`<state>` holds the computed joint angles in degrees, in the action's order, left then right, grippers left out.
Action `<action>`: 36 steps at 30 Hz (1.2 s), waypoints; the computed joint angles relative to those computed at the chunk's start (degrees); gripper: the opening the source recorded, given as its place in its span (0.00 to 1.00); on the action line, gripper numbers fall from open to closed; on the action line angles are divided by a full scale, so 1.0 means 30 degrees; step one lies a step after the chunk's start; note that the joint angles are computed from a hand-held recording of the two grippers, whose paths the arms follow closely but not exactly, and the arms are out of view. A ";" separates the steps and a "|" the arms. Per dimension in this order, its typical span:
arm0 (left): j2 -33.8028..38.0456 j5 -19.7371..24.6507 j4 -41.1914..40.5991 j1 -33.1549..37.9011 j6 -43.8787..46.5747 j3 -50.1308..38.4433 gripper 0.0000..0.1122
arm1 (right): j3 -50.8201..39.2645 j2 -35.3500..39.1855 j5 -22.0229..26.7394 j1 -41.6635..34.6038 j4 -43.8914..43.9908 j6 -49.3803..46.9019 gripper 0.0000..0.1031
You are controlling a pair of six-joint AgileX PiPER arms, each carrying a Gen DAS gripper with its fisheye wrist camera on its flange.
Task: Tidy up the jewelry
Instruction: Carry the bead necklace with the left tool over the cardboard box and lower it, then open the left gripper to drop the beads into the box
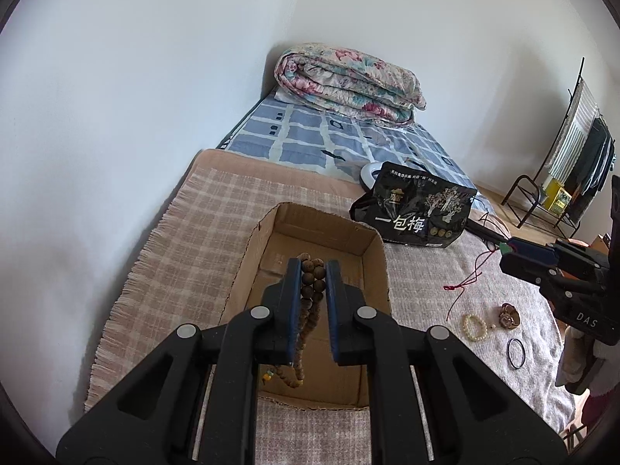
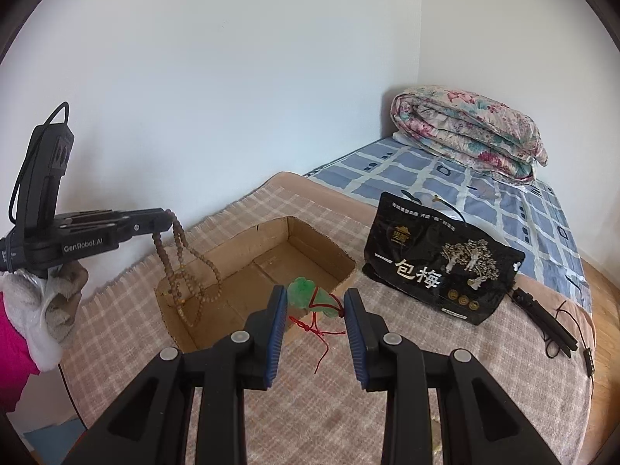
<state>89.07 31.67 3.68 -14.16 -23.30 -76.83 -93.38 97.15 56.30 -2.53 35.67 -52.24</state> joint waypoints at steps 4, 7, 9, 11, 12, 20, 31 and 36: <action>0.0100 -0.0372 -0.0873 0.0577 0.0910 0.0679 0.09 | -0.0543 0.0890 -0.0676 0.1248 -0.0395 0.0871 0.29; 0.0209 -0.0669 -0.1700 0.1051 0.1731 0.1212 0.09 | -0.0923 0.1621 -0.1060 0.1994 -0.0637 0.1498 0.29; 0.0289 -0.0798 -0.2122 0.1313 0.2215 0.1524 0.09 | -0.1011 0.2043 -0.1385 0.2430 -0.0748 0.1740 0.29; 0.0447 -0.0917 -0.2609 0.1538 0.2718 0.1784 0.09 | -0.1244 0.2499 -0.1575 0.2829 -0.0865 0.2065 0.29; 0.0511 -0.1000 -0.2793 0.1625 0.2907 0.1906 0.09 | -0.1304 0.2704 -0.1655 0.3003 -0.0916 0.2211 0.29; 0.1133 -0.1275 -0.3752 0.1759 0.3843 0.2486 0.10 | -0.1811 0.4402 -0.1996 0.3670 -0.1275 0.3227 0.29; 0.1694 -0.0932 -0.4406 0.1606 0.4767 0.2370 0.10 | -0.0995 0.4980 -0.2555 0.4040 -0.2194 0.3753 0.59; 0.1404 -0.0895 -0.4668 0.1619 0.4898 0.2452 0.40 | -0.0206 0.4175 -0.3285 0.3811 -0.1895 0.3540 0.74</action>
